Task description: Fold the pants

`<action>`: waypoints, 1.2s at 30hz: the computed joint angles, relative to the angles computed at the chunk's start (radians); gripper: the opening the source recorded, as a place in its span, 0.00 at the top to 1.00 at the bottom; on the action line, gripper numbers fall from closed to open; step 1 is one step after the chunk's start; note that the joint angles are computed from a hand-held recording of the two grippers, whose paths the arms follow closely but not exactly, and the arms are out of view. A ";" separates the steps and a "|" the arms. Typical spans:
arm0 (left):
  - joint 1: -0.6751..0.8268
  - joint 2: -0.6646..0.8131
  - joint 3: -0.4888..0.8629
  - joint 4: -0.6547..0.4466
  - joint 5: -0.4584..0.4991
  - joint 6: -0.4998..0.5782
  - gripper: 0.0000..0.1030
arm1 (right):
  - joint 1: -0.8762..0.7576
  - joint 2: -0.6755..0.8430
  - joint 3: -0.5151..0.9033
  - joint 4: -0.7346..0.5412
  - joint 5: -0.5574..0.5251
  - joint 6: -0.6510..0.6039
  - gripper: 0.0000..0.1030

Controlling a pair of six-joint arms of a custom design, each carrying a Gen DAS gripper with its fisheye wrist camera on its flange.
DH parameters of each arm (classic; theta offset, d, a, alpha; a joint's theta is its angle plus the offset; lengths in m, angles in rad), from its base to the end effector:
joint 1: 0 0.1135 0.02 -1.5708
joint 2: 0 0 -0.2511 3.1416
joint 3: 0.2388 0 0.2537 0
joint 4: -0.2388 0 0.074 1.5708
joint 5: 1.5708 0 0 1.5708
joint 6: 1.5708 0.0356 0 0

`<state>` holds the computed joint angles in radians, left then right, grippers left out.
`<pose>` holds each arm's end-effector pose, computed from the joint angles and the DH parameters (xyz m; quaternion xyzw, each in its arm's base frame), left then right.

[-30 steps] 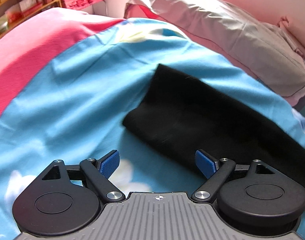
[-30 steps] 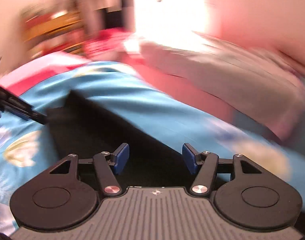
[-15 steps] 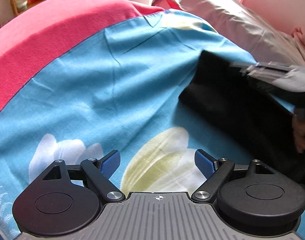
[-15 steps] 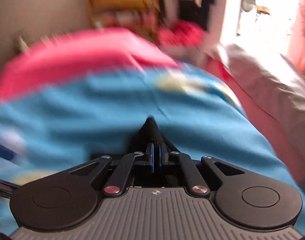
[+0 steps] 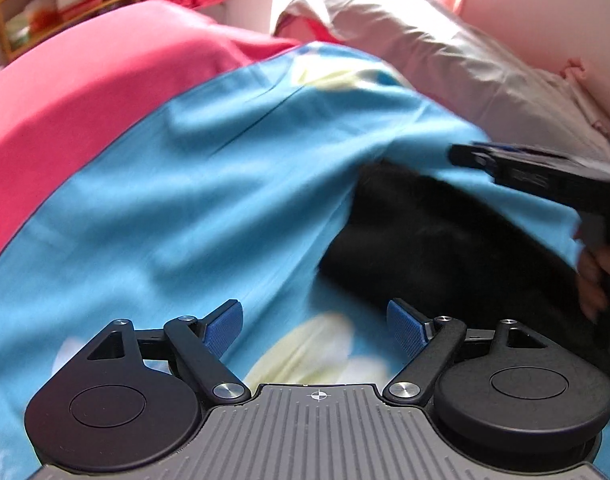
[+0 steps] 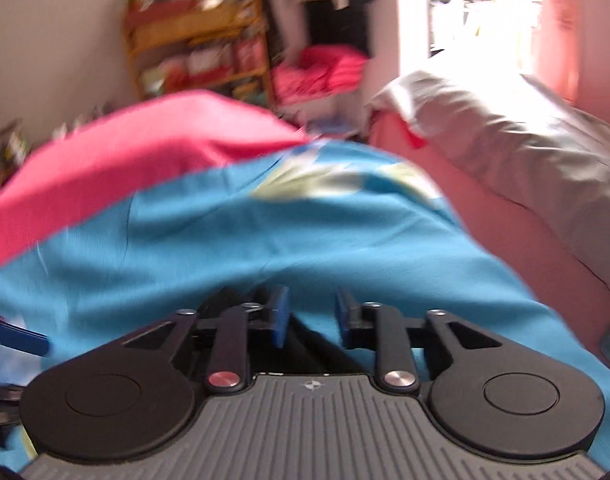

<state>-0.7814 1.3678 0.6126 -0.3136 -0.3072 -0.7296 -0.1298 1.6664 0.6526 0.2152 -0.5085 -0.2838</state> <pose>0.1793 -0.1627 0.1396 -0.0132 0.9579 -0.0604 0.2803 0.2983 -0.0215 0.1106 -0.1634 0.8867 0.1532 0.4045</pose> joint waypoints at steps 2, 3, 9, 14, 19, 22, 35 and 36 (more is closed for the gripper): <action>0.015 0.078 0.060 0.033 0.023 0.051 0.00 | -0.084 -0.099 -0.047 -0.044 -0.035 0.011 0.63; 0.024 0.133 0.103 0.049 0.038 0.077 0.00 | -0.142 -0.161 -0.079 -0.081 -0.059 0.002 0.63; 0.063 0.463 0.347 0.145 0.147 0.161 0.00 | -0.465 -0.313 -0.237 -0.346 -0.243 -0.177 0.59; 0.042 0.626 0.484 0.099 0.073 0.185 0.00 | -0.686 -0.171 -0.327 -0.163 -0.112 -0.335 0.73; 0.047 0.627 0.482 0.097 0.074 0.190 0.00 | -0.960 -0.183 -0.305 -0.092 -0.146 -0.263 0.66; 0.038 0.638 0.509 0.068 0.051 0.170 0.00 | -0.952 -0.204 -0.302 -0.244 -0.218 -0.476 0.58; 0.032 0.661 0.543 0.038 0.035 0.160 0.00 | -1.129 -0.119 -0.197 -0.340 -0.251 -0.621 0.63; 0.032 0.663 0.548 0.032 0.035 0.160 0.00 | -1.147 -0.104 -0.199 -0.345 -0.248 -0.675 0.63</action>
<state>-0.7491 2.0305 1.1605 -0.2816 -0.2719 -0.5700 -1.2764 1.5621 0.4541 -0.1301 -0.7564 -0.9587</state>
